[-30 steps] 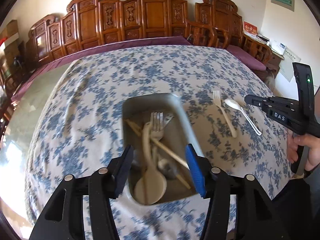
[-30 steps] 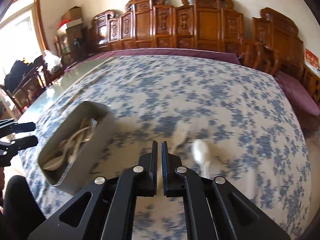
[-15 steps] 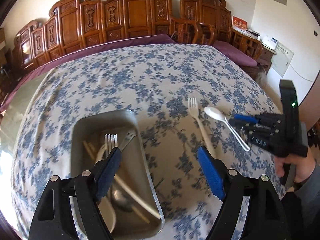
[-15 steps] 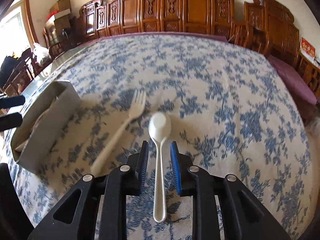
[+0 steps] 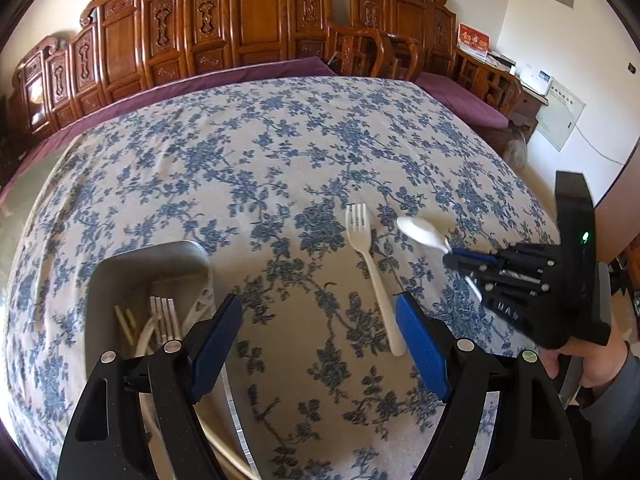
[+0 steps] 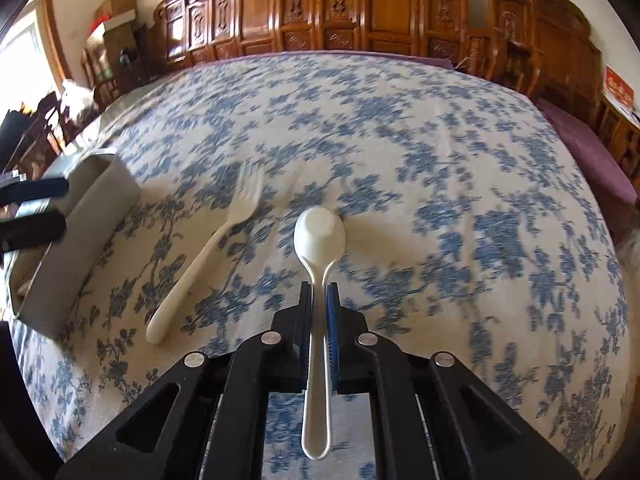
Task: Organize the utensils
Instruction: 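Grasp the loose plastic spoon with the right tool while the left tool nears the fork, then grasp the white plastic fork with the left tool and lift it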
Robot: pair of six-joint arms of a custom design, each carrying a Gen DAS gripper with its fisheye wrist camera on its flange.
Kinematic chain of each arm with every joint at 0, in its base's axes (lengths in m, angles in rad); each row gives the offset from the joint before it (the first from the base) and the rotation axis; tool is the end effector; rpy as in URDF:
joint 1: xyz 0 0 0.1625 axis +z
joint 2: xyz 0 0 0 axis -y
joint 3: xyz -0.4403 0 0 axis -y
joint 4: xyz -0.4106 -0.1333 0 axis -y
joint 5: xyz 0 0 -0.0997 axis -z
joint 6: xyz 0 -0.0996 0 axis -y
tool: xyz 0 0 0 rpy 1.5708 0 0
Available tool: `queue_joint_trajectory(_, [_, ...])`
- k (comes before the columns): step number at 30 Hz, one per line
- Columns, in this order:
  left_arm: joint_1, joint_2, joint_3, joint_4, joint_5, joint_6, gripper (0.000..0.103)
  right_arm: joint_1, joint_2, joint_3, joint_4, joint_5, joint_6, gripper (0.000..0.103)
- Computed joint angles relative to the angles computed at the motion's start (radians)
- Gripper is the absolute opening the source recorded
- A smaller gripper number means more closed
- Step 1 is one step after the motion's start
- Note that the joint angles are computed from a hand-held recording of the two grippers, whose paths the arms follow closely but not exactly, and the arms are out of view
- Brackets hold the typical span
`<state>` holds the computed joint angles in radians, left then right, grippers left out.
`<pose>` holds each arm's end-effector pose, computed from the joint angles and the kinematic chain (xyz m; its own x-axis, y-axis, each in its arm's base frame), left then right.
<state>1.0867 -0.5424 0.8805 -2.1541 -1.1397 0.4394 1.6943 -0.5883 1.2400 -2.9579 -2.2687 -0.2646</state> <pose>-0.2562 -0.8631 0.1900 -0.5784 0.6667 -0.4701 0.7708 0.6354 -0.0473 0.1695 -0.8031 0.1681 -0.7613 0.1294 0.6354 -0.3009 0.7975 -0.5229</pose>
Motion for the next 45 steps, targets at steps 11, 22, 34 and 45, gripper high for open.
queue_joint_trajectory(11, [-0.018, 0.063, -0.023, 0.053, 0.016, -0.014, 0.046, -0.016, -0.041, 0.044, -0.060, 0.019, 0.023, 0.009])
queue_joint_trajectory(22, [-0.021, 0.155, -0.099, 0.087, 0.052, -0.063, 0.027, -0.022, -0.071, 0.076, -0.101, 0.074, 0.049, 0.009])
queue_joint_trajectory(34, [-0.028, 0.155, -0.059, 0.007, 0.097, 0.000, 0.007, -0.022, -0.072, 0.070, -0.089, 0.091, 0.060, 0.009])
queue_joint_trajectory(45, [-0.027, 0.048, 0.054, -0.057, 0.064, 0.012, 0.006, -0.002, -0.049, 0.042, -0.084, 0.076, 0.029, 0.009])
